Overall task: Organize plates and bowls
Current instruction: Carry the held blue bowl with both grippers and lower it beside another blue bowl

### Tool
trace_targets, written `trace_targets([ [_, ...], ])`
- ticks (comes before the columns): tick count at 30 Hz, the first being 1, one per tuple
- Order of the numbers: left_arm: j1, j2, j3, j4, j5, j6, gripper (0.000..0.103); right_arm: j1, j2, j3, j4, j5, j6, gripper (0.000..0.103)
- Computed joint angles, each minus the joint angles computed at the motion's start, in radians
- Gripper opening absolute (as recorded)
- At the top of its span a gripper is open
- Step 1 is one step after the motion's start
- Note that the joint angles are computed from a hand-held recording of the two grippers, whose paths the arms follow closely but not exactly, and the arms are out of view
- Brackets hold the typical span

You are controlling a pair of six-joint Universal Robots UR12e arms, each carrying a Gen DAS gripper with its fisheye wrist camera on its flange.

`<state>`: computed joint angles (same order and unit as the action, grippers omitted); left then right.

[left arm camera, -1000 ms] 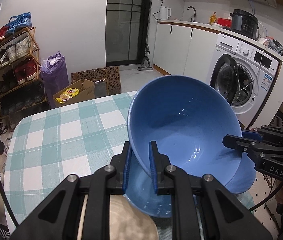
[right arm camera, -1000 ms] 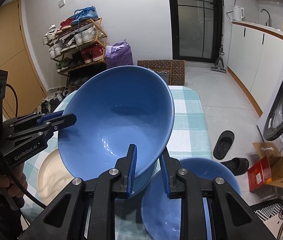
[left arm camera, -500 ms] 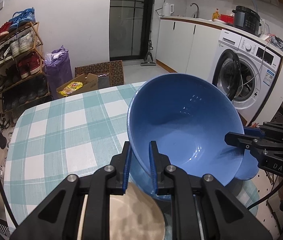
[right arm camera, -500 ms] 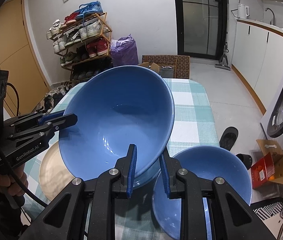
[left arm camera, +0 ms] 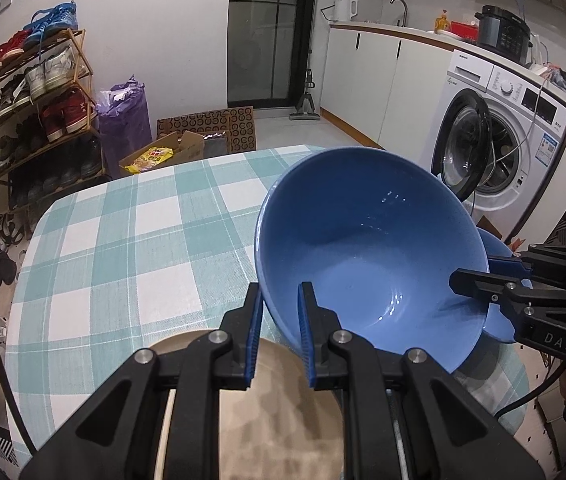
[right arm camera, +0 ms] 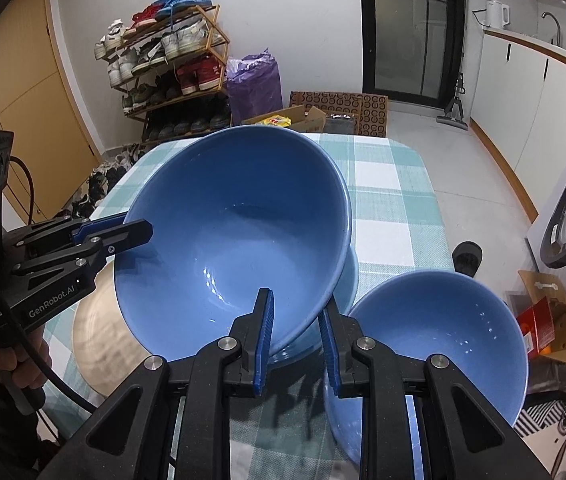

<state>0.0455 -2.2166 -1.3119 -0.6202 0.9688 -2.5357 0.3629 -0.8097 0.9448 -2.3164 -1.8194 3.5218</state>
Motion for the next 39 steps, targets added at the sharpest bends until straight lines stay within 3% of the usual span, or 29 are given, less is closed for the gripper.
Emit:
trace_targets([
  [11,-0.010,-0.013,0.012,-0.028,0.029,0.012,0.015,-0.005,0.024,-0.038,0.063,0.003,0.006,0.023],
  [39,-0.024,-0.027,0.023,-0.036,0.083,0.035,0.015,-0.006,0.039,-0.055,0.113,-0.018,-0.016,0.023],
])
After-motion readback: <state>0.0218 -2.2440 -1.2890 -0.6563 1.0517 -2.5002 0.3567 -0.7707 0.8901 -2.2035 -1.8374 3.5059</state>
